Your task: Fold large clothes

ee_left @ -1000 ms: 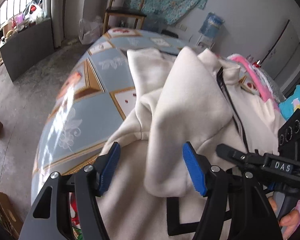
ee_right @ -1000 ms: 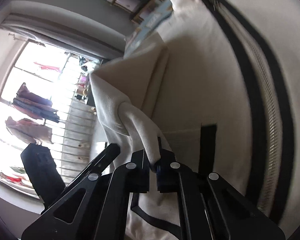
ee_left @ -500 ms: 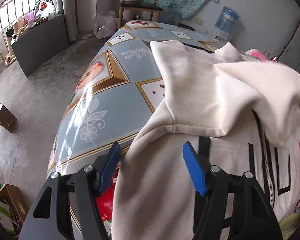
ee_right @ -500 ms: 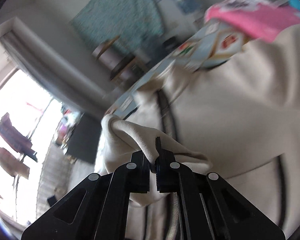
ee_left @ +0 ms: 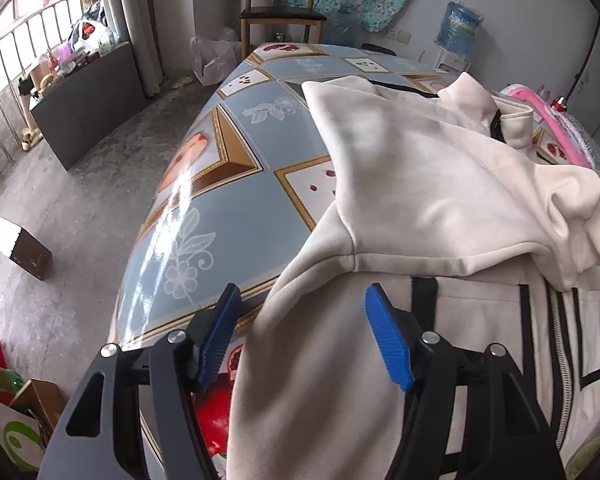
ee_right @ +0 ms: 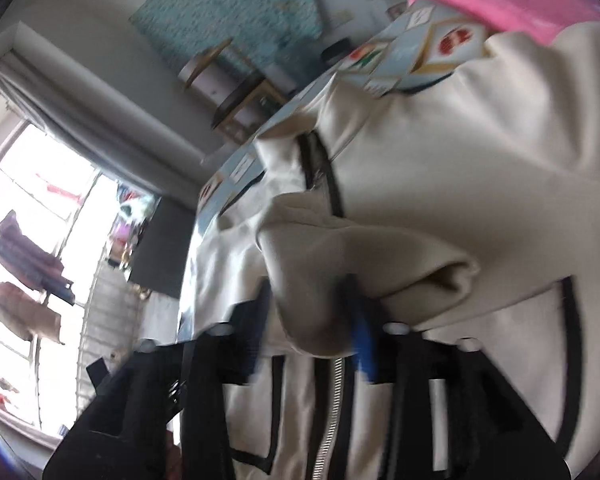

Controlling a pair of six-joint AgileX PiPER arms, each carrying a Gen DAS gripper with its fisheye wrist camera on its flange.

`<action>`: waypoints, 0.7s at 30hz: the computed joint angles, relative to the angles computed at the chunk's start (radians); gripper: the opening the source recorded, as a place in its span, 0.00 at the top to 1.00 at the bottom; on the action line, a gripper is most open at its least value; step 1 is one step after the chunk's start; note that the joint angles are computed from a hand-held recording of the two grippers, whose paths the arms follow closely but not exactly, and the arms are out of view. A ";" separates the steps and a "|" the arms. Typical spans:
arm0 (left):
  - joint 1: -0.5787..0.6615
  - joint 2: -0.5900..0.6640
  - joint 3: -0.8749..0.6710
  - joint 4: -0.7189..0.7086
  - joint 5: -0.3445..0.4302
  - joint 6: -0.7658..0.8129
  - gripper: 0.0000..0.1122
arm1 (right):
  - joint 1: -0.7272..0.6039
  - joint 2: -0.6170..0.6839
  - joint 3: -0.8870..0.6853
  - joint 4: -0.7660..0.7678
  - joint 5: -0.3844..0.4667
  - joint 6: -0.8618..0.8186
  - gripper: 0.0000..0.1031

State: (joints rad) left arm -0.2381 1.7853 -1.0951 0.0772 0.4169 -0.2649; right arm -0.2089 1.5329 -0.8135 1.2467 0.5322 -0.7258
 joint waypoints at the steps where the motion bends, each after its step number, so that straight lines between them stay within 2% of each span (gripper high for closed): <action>1: 0.000 0.000 0.002 0.013 -0.002 -0.010 0.44 | 0.023 0.002 -0.004 -0.027 -0.023 0.035 0.58; 7: -0.002 0.001 0.020 0.121 -0.023 -0.079 0.42 | 0.005 -0.034 0.021 -0.124 -0.071 0.136 0.55; 10: 0.007 0.006 0.015 0.106 -0.023 -0.058 0.41 | -0.102 -0.050 0.055 -0.044 -0.020 0.051 0.54; 16: 0.006 0.008 0.010 0.114 -0.017 -0.062 0.40 | -0.282 0.007 0.040 -0.070 0.073 0.060 0.53; 21: 0.004 0.011 0.002 0.121 -0.008 -0.066 0.40 | -0.289 0.080 -0.037 -0.121 0.119 0.041 0.53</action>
